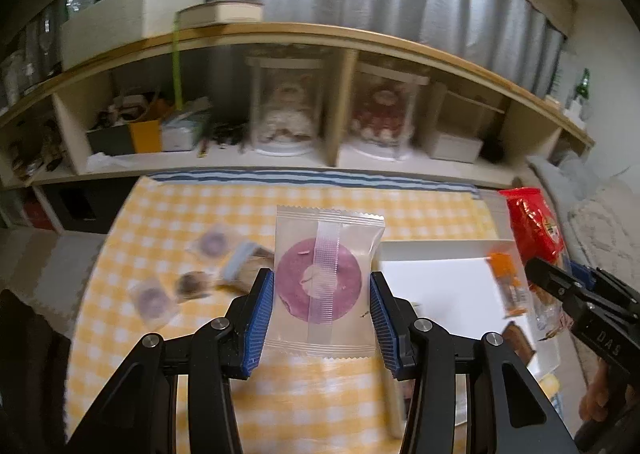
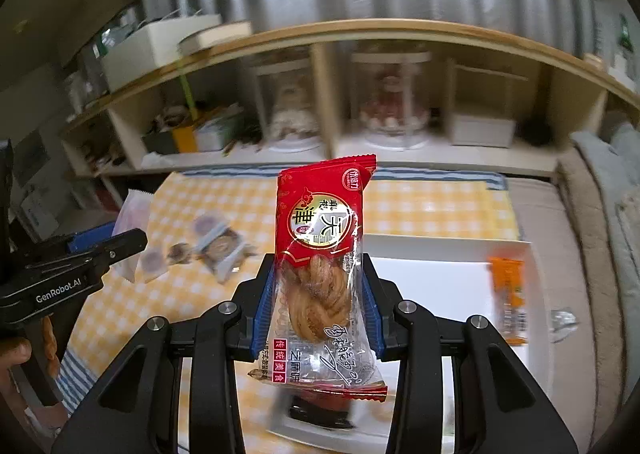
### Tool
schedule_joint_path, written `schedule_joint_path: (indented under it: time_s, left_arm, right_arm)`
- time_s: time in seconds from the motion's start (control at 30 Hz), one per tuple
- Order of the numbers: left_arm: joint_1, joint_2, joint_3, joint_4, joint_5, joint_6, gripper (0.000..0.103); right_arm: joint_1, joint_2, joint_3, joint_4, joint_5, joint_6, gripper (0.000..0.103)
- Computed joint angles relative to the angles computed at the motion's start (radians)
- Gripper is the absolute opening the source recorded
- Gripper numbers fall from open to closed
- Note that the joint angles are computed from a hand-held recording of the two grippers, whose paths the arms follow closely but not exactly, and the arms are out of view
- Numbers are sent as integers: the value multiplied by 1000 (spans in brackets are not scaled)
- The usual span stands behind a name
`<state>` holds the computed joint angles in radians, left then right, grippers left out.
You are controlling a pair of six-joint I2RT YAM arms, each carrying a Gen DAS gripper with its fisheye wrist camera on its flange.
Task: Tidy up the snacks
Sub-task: 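Lift both held snacks and carry them over the white tray, then lower both snacks into the tray and open both grippers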
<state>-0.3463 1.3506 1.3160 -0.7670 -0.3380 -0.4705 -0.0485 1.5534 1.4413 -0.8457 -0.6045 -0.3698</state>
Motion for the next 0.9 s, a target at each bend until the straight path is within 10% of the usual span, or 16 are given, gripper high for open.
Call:
schedule_joint_path:
  time_s: [0.9]
  left_arm:
    - [12,857,522,174,340,-88,46]
  right_arm:
    - [-209,528,257,-4,62,-94,39]
